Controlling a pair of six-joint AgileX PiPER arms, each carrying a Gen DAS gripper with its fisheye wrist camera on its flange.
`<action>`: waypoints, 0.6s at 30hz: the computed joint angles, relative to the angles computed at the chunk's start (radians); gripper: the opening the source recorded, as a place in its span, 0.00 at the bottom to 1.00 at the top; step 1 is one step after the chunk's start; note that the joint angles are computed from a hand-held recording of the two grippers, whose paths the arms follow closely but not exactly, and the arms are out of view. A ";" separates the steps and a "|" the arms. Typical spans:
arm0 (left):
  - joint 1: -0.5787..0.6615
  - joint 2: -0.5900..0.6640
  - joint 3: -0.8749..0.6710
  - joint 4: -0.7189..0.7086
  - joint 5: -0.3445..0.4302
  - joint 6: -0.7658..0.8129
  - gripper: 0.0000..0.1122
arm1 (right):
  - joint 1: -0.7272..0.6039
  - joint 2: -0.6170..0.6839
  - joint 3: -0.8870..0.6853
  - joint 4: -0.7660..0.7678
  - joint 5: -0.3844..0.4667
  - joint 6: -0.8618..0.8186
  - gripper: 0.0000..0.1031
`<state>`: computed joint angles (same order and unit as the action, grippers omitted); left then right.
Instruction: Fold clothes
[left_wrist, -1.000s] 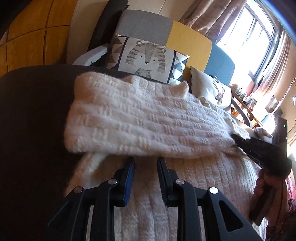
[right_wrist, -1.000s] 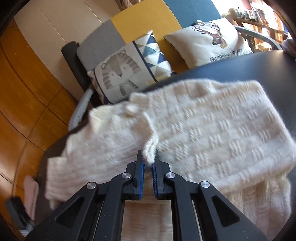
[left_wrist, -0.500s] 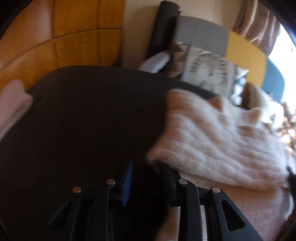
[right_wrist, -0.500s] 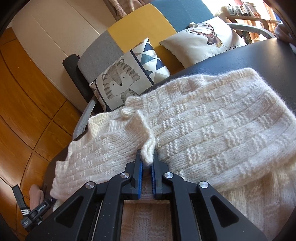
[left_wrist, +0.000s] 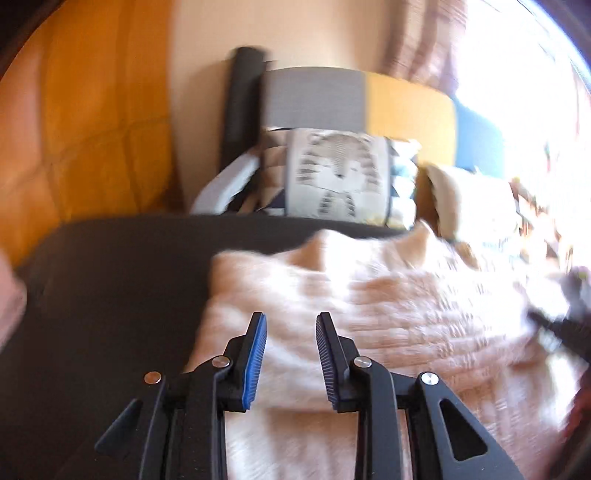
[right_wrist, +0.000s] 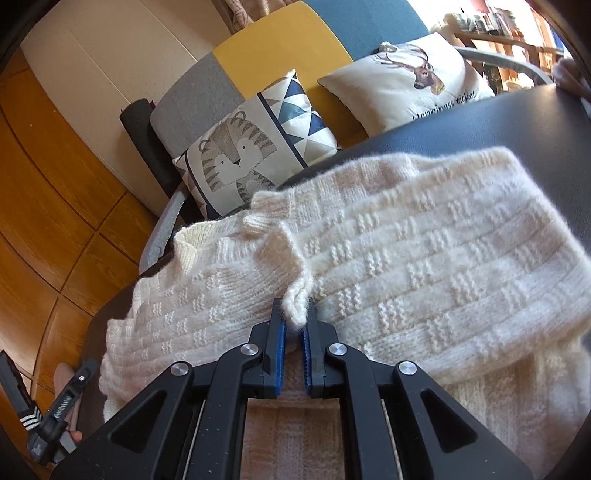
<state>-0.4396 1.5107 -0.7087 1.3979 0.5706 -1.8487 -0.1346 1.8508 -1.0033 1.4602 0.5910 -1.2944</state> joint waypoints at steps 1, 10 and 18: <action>-0.022 0.040 -0.024 -0.016 0.019 0.047 0.25 | 0.000 -0.012 -0.001 -0.006 -0.006 0.008 0.07; 0.013 0.154 -0.096 -0.098 -0.026 0.168 0.26 | -0.009 0.016 -0.030 -0.104 -0.045 0.063 0.08; -0.019 0.149 -0.081 -0.087 -0.012 0.122 0.26 | 0.083 -0.104 -0.002 -0.057 -0.091 0.000 0.17</action>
